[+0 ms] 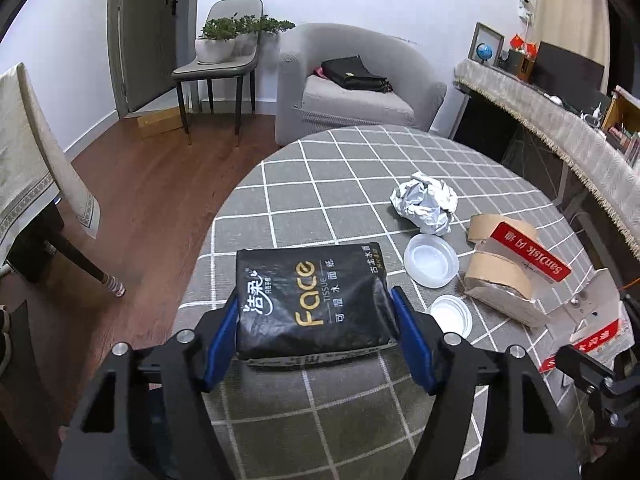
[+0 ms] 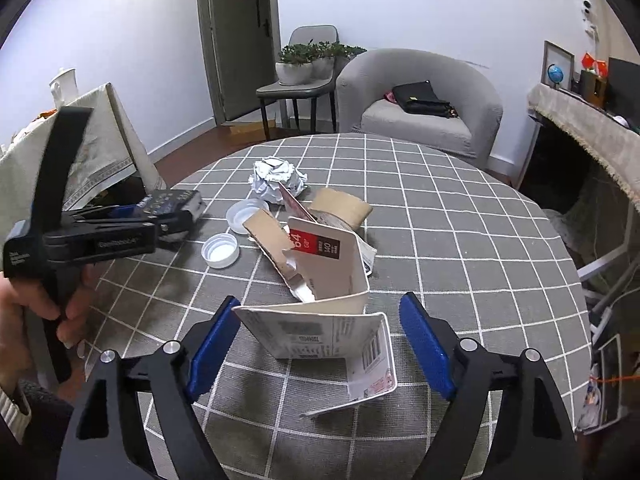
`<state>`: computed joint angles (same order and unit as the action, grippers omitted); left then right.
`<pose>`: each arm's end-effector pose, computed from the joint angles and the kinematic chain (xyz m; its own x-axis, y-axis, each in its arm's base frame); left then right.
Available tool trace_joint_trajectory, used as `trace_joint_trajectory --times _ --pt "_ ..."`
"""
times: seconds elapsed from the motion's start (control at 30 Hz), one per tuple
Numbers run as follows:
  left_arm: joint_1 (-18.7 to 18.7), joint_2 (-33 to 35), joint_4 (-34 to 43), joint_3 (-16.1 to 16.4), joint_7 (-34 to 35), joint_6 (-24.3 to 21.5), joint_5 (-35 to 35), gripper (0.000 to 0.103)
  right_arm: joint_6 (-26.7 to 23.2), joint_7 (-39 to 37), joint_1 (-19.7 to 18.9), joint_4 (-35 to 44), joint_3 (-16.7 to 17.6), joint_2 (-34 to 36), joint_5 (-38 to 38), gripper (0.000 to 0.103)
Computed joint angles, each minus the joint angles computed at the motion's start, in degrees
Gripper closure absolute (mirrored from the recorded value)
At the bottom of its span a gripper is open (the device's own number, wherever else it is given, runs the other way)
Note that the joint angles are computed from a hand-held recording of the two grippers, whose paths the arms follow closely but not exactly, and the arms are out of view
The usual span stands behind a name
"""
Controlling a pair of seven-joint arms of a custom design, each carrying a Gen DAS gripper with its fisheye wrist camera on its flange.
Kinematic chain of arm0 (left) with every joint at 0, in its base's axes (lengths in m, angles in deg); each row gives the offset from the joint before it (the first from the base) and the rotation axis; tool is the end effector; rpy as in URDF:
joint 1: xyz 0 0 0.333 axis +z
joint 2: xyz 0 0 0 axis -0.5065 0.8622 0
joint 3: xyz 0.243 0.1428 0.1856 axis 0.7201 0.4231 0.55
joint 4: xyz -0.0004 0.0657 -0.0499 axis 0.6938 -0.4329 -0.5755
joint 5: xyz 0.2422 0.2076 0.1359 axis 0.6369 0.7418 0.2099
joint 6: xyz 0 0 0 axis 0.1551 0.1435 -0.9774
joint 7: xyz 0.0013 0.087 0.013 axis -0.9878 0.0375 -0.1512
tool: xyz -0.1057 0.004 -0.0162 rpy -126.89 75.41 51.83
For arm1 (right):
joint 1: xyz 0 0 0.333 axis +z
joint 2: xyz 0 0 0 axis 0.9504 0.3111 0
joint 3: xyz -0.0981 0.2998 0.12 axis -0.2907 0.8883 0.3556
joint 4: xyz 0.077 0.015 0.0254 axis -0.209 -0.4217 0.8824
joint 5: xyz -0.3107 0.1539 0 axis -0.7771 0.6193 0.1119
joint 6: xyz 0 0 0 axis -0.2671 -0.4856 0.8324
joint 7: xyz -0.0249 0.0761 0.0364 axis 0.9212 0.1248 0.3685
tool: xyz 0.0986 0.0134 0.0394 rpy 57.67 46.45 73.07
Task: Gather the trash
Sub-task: 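Grasp the black Face tissue pack with the left tool while the right tool grasps the SanDisk box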
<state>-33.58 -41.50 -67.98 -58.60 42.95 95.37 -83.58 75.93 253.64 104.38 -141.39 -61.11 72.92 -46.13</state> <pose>0.6197 -0.1739 0.5635 -0.6199 -0.7739 0.1297 -0.6168 0.3784 -0.6901 0.4396 0.3651 0.5663 -0.2616 -0.9633 -0.0596 -0.6367 0.2187 -0.7394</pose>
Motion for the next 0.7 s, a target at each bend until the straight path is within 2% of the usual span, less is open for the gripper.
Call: trace_joint_trajectory --times 0.07,0.2,0.5,0.7 --pt "0.79 -0.52 -0.41 -0.51 1.58 -0.09 -2.03 0.03 0.49 0.6 -0.12 -0.18 -0.09 0.06 0.17 0.03" --pt "1.04 -1.54 -1.45 -0.6 4.65 -0.08 -4.12 0.03 1.37 0.62 -0.38 0.2 -0.32 0.46 0.76 0.053" --pt "1.82 -2.87 -1.87 0.48 8.8 -1.43 -8.13 0.03 -5.3 -0.84 1.57 4.38 0.07 1.09 -0.28 0.055" --pt "2.77 -3.31 -1.71 1.54 9.86 -2.23 -9.54 0.03 -5.98 -0.71 2.5 7.75 0.14 2.21 -2.12 0.055"
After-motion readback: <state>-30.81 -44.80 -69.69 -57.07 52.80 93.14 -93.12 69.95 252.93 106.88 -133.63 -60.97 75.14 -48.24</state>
